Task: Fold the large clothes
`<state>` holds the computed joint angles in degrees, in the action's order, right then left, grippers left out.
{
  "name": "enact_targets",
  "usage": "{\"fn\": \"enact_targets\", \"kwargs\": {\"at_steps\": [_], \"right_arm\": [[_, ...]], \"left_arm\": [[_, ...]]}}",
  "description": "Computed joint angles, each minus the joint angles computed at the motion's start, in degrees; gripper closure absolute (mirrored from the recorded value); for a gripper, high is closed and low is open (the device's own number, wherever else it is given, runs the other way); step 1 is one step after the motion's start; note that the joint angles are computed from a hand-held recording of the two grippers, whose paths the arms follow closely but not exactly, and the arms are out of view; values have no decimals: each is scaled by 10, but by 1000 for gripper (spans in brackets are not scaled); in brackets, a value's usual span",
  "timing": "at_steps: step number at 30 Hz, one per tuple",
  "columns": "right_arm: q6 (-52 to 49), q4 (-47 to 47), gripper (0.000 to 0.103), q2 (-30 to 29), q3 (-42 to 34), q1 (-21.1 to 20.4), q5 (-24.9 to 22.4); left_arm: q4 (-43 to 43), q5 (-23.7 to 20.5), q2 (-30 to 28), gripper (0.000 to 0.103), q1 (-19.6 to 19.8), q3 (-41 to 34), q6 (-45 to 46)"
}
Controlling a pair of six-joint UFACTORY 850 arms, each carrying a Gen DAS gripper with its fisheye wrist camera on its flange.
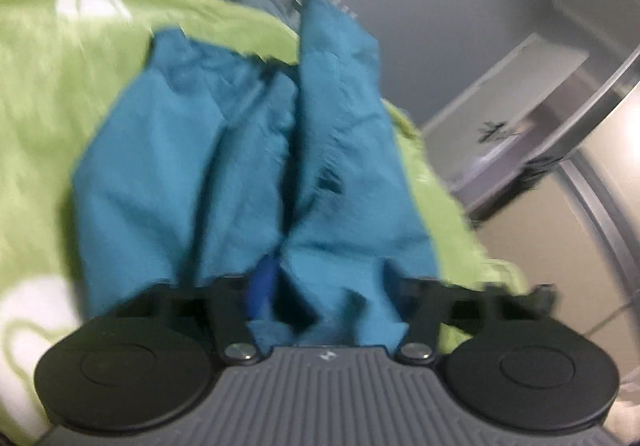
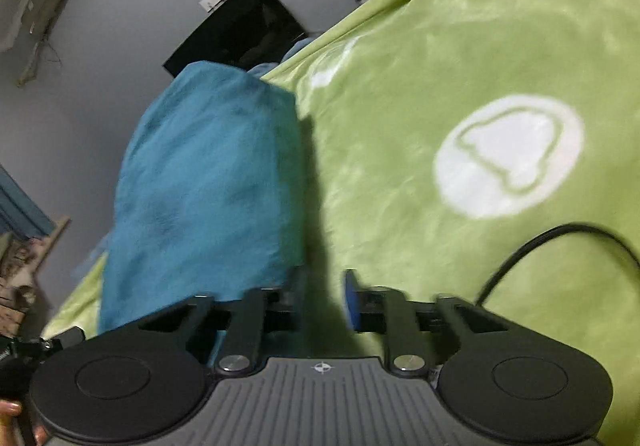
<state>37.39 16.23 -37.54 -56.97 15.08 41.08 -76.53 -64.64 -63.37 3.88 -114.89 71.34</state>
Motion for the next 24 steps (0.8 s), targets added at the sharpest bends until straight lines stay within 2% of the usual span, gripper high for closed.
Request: {"fn": "enact_targets", "kwargs": {"at_steps": [1,4,9,10,12,14,16,18,19,20,21,22,23,24], "right_arm": [[-19,12,97,1,-6,3,-7],[-124,88,98,0,-38,21,-39],[-304,201,98,-12,-97,50,-58],[-340,214,98,-16,-110,56,-63],[-431,254,98,-29,-141,69,-70],[-526,293,98,-41,-169,81,-72],[-581,317,98,-48,-183,88,-61],[-569,315,99,-44,-178,86,-54],[-557,314,96,-39,-170,85,-43],[-549,315,86,-34,-161,85,-23],[-528,299,79,-26,-145,85,8],[-499,271,62,-18,-130,82,33],[-461,229,53,-11,-119,76,51],[-437,195,52,-5,-114,70,57]], "left_arm": [[-4,0,3,85,2,4,-3],[-42,-59,-1,97,21,1,2],[-78,-74,7,97,45,11,23],[-87,-64,9,97,48,14,24],[-89,-24,15,91,53,21,18],[-76,2,11,73,54,15,5],[-47,14,-2,70,51,-4,-35],[-13,13,-10,70,49,-20,-52],[6,3,-12,73,47,-25,-52],[29,-2,-12,89,44,-28,-51],[56,1,-8,94,40,-29,-45],[76,-1,-8,96,37,-32,-45],[91,-2,-4,98,35,-27,-43],[101,1,3,99,33,-18,-36]]}}
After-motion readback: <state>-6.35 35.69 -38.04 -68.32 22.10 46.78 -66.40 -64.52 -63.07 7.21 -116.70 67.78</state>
